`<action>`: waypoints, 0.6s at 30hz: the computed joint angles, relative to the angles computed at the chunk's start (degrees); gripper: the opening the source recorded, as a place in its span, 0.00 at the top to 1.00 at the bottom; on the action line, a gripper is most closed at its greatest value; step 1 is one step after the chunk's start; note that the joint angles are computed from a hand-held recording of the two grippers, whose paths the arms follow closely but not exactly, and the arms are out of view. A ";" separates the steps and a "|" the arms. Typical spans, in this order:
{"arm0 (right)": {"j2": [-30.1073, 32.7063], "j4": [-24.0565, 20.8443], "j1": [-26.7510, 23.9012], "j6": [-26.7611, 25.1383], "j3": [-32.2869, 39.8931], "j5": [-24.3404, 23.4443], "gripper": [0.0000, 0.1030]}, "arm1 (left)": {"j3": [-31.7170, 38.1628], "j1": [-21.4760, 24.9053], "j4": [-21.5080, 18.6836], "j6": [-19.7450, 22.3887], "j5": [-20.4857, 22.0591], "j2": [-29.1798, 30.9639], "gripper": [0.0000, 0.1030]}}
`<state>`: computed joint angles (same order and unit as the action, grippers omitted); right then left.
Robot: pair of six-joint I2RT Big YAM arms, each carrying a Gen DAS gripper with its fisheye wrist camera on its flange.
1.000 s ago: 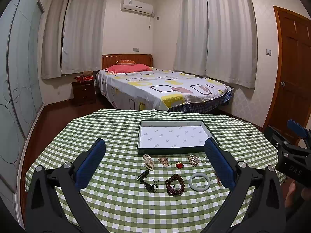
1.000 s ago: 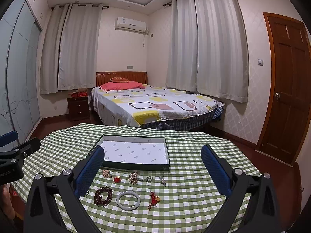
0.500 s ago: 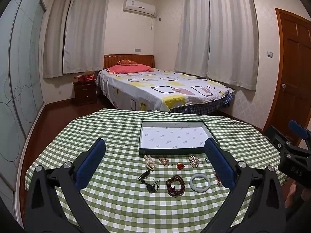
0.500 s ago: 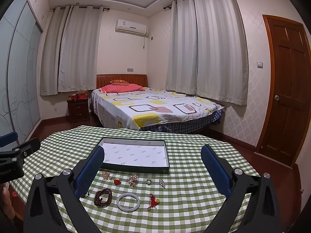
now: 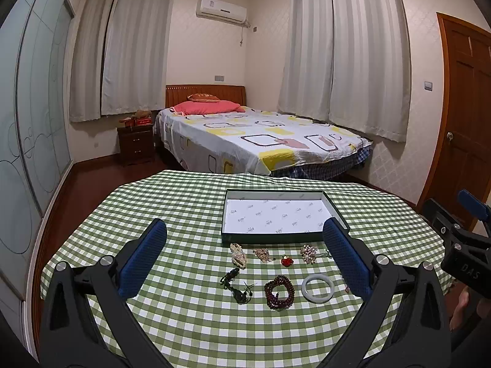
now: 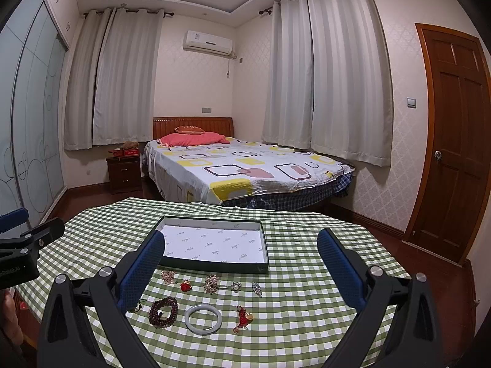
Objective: Organize jewelry
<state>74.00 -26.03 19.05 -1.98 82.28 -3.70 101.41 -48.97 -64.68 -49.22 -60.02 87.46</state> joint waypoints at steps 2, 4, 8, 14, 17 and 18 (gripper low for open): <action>0.07 -0.06 -0.02 -0.07 0.09 0.00 0.05 | -0.07 -0.05 -0.09 -0.20 -0.09 0.02 0.04; -0.03 0.15 0.05 -0.01 -0.15 0.09 0.05 | -0.03 -0.06 -0.22 -0.31 -0.13 0.03 0.04; 0.01 0.05 0.10 -0.03 -0.10 0.13 0.05 | -0.05 -0.05 -0.33 -0.45 -0.14 0.01 0.04; 0.04 0.31 0.21 -0.08 -0.20 0.24 0.05 | -0.32 -0.06 -0.24 -0.40 -0.11 -0.16 0.04; 0.14 0.53 0.32 -0.15 -0.35 0.37 0.05 | -0.54 -0.12 -0.29 -0.60 -0.18 -0.28 0.04; 0.06 0.55 0.30 -0.11 -0.44 0.33 0.05 | -0.56 -0.12 -0.30 -0.64 -0.17 -0.30 0.04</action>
